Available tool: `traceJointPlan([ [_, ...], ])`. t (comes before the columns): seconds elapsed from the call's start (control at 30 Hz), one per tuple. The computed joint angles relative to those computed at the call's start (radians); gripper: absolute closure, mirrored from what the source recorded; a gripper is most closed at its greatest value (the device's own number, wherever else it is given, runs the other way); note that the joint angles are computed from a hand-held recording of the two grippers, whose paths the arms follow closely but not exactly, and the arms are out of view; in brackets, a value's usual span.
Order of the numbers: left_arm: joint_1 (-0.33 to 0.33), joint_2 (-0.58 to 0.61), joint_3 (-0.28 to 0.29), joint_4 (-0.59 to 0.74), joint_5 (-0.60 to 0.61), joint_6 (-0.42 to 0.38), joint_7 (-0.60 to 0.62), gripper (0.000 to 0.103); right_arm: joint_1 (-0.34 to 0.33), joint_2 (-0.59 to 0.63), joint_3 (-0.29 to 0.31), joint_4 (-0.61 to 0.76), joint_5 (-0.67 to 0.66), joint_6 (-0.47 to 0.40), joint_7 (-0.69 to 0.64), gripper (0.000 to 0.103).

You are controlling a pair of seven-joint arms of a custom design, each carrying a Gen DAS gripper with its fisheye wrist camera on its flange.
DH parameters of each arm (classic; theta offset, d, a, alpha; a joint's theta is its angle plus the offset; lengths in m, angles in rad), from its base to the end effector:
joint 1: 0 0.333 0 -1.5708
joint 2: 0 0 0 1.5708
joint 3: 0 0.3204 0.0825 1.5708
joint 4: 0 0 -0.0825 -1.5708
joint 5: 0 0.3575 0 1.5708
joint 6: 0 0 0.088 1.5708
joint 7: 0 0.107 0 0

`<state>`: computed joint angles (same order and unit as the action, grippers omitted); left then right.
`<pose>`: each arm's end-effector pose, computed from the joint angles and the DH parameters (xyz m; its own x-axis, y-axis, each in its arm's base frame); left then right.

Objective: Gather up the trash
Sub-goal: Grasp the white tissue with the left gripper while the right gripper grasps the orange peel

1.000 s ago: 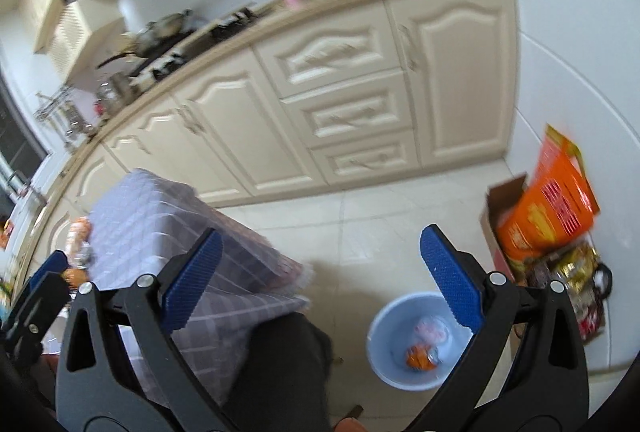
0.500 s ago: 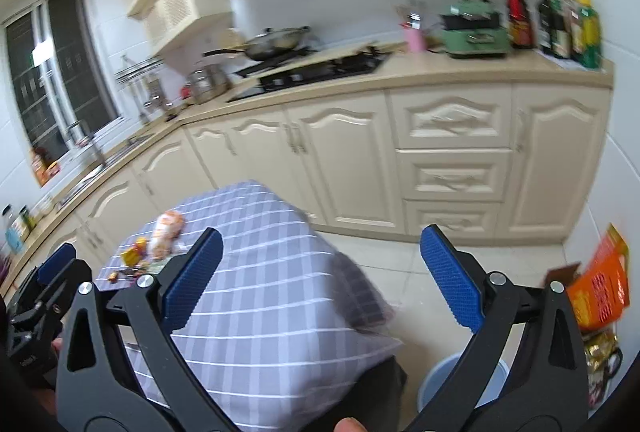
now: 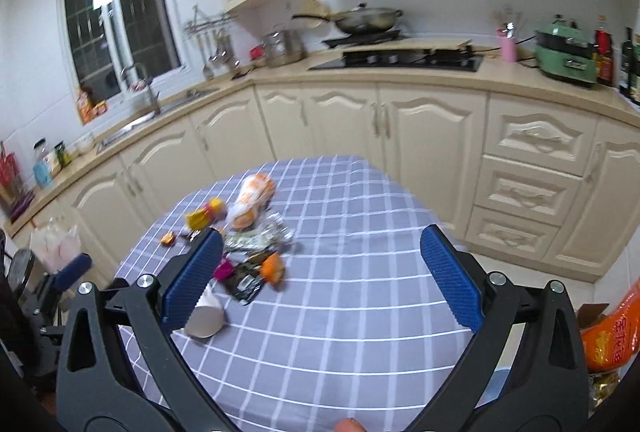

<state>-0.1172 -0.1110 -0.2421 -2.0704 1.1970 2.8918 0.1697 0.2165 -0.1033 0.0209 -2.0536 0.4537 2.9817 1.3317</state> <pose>0.4784 -0.2441 0.5706 -0.0543 -0.9968 0.0587 -0.4501 -0.0280 -0.8925 0.5378 0.0992 0.6184 0.1859 -0.9594 -0.2122 -0.5358 0.0821 -0.8403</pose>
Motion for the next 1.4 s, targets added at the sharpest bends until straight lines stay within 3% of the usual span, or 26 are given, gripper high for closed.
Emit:
traceJointPlan([
  [0.1, 0.006, 0.015, 0.029, -0.037, -0.086, 0.056, 0.101, 0.005, 0.002, 0.03, 0.021, 0.015, -0.046, -0.013, 0.047, 0.006],
  [0.2, -0.001, 0.061, 0.05, -0.053, -0.244, 0.104, 0.32, 0.005, 0.012, 0.057, 0.026, 0.032, -0.053, -0.029, 0.059, 0.006],
  [0.27, -0.004, 0.098, 0.053, -0.041, -0.294, 0.125, 0.403, 0.005, 0.016, 0.071, 0.028, 0.042, -0.063, -0.036, 0.066, 0.006],
  [0.33, -0.015, 0.143, 0.052, -0.011, -0.372, 0.116, 0.513, 0.005, 0.016, 0.077, 0.027, 0.041, -0.067, -0.04, 0.071, 0.006],
  [0.4, -0.001, 0.187, 0.016, 0.017, -0.612, 0.092, 0.747, 0.005, 0.013, 0.082, 0.025, 0.037, -0.089, -0.04, 0.097, 0.006],
  [0.43, -0.019, 0.207, 0.024, 0.04, -0.671, 0.073, 0.798, 0.005, 0.012, 0.086, 0.025, 0.038, -0.095, -0.041, 0.106, 0.006],
  [0.57, -0.046, 0.259, 0.036, 0.107, -0.726, 0.036, 0.887, 0.005, 0.005, 0.109, 0.019, 0.051, -0.114, -0.064, 0.133, 0.006],
  [0.6, -0.031, 0.274, 0.012, 0.117, -0.806, 0.032, 0.96, 0.008, 0.004, 0.118, 0.019, 0.057, -0.106, -0.072, 0.126, 0.006],
  [0.63, -0.029, 0.282, 0.005, 0.126, -0.85, 0.021, 0.991, 0.023, 0.003, 0.126, 0.019, 0.065, -0.1, -0.08, 0.116, 0.006],
  [0.8, -0.047, 0.259, 0.026, 0.085, -0.904, 0.065, 1.009, 0.026, -0.001, 0.185, 0.021, 0.113, -0.093, -0.13, 0.09, 0.006],
  [1.0, -0.088, 0.194, 0.104, 0.011, -0.717, 0.119, 0.764, 0.026, -0.002, 0.296, 0.033, 0.222, -0.071, -0.196, 0.052, 0.006],
  [1.1, -0.084, 0.165, 0.129, -0.015, -0.566, 0.138, 0.566, 0.027, 0.0, 0.348, 0.036, 0.284, -0.066, -0.223, 0.057, 0.024],
  [1.2, -0.056, 0.152, 0.113, -0.035, -0.557, 0.161, 0.534, 0.026, -0.004, 0.409, 0.047, 0.366, -0.065, -0.289, 0.049, 0.037],
  [1.23, -0.05, 0.149, 0.11, -0.038, -0.547, 0.161, 0.522, 0.026, -0.005, 0.424, 0.049, 0.388, -0.065, -0.314, 0.046, 0.05],
  [1.27, -0.046, 0.147, 0.107, -0.039, -0.535, 0.161, 0.509, 0.026, -0.003, 0.426, 0.05, 0.39, -0.064, -0.31, 0.039, 0.054],
  [1.33, -0.035, 0.144, 0.101, -0.044, -0.539, 0.166, 0.513, 0.026, -0.019, 0.417, 0.064, 0.387, -0.025, -0.322, 0.009, 0.085],
  [1.4, -0.031, 0.141, 0.1, -0.041, -0.506, 0.162, 0.479, 0.026, -0.011, 0.391, 0.054, 0.352, -0.03, -0.286, 0.005, 0.09],
])
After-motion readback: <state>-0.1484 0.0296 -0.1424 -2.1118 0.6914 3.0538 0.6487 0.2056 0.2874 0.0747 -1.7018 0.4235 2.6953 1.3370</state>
